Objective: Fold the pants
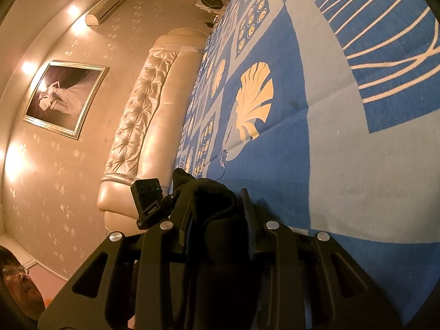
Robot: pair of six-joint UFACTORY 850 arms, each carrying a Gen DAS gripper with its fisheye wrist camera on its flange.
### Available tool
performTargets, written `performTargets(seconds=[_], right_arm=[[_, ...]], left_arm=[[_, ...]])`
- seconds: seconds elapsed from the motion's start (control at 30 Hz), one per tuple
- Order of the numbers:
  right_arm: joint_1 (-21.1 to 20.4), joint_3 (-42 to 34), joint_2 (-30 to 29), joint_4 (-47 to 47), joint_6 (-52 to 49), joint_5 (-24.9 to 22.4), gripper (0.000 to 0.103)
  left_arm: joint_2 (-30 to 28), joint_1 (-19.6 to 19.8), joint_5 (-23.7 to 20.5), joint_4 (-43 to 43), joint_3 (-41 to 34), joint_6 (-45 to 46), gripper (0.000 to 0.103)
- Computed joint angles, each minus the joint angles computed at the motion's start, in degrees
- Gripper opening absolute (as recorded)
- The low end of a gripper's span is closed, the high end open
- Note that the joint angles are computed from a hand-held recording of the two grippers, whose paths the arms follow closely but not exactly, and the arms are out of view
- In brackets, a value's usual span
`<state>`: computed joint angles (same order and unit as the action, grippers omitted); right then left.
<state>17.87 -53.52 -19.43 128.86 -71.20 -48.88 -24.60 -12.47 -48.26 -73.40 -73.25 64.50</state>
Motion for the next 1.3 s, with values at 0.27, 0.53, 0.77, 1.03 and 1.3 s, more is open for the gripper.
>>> performTargets(seconds=[0.27,0.53,0.77,1.03,1.3], right_arm=[[0.1,0.1,0.1,0.0,0.0,0.1,0.028],[-0.2,0.2,0.0,-0.2,-0.1,-0.1,0.028],[-0.3,0.1,-0.1,-0.2,-0.2,-0.3,0.028],[-0.6,0.1,-0.2,-0.3,0.0,-0.7,0.028],[-1.7,-0.1,-0.8,-0.4,1.3,-3.8,0.037]], left_arm=[[0.0,0.0,-0.1,-0.2,0.1,0.1,0.032],[0.0,-0.1,0.0,-0.6,0.3,0.2,0.032],[0.0,-0.1,-0.1,-1.2,0.5,0.4,0.032],[-0.4,0.2,-1.2,-2.1,0.5,0.0,0.039],[-1.7,0.8,-6.0,-4.4,-0.1,2.8,0.060]])
